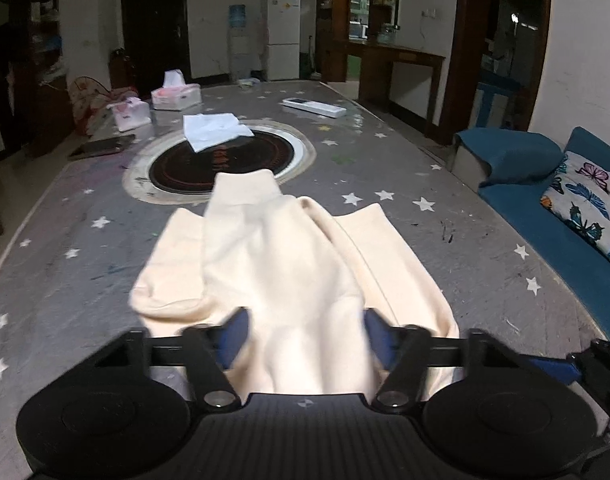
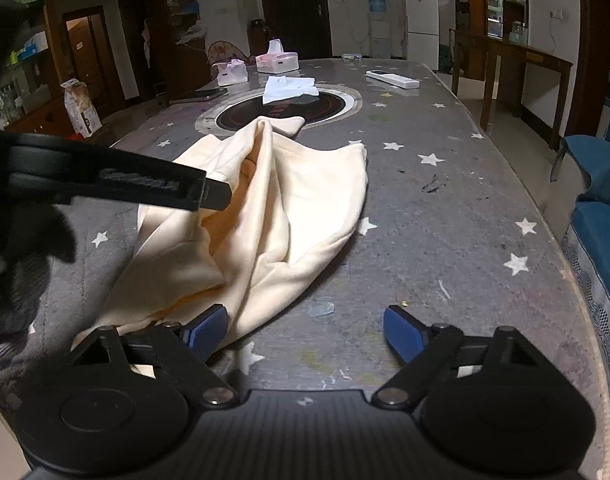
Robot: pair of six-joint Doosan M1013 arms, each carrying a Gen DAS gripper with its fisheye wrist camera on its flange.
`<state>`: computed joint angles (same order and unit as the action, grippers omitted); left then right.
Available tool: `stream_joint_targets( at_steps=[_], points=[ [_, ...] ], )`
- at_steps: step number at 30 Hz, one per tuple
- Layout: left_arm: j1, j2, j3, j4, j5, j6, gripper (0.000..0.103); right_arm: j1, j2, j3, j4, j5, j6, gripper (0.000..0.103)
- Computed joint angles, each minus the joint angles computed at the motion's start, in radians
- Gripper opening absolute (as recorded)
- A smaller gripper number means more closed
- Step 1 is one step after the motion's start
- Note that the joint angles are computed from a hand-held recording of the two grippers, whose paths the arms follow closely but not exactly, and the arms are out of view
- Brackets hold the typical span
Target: Fold clothes
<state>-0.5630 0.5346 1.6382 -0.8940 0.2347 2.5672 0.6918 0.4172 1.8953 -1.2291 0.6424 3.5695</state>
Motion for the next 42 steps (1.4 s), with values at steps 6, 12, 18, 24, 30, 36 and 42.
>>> stream_joint_targets(
  at_steps=[6, 12, 18, 24, 30, 36, 42],
  points=[
    [0.032, -0.008, 0.015, -0.306, 0.033, 0.262, 0.008, -0.004, -0.008, 0.008, -0.011, 0.007, 0.005, 0.083],
    [0.078, -0.066, 0.092, -0.687, 0.023, 0.595, 0.007, -0.019, -0.013, -0.006, -0.026, 0.007, -0.062, 0.078],
    [0.121, -0.109, 0.162, -0.823, 0.009, 0.681, 0.007, -0.047, -0.003, -0.049, -0.067, -0.012, -0.134, 0.072],
    [0.152, -0.125, 0.209, -0.771, 0.009, 0.622, 0.007, -0.1, 0.041, -0.124, -0.021, -0.055, -0.265, 0.058],
    [0.163, -0.125, 0.223, -0.665, 0.008, 0.52, 0.007, -0.149, 0.096, -0.197, 0.082, -0.096, -0.408, 0.045],
    [0.164, -0.128, 0.232, -0.635, -0.003, 0.485, 0.007, -0.152, 0.114, -0.205, 0.047, -0.072, -0.391, 0.01],
    [0.166, -0.135, 0.246, -0.643, 0.0, 0.508, 0.007, -0.1, 0.048, -0.121, -0.135, 0.077, -0.206, 0.006]
  ],
)
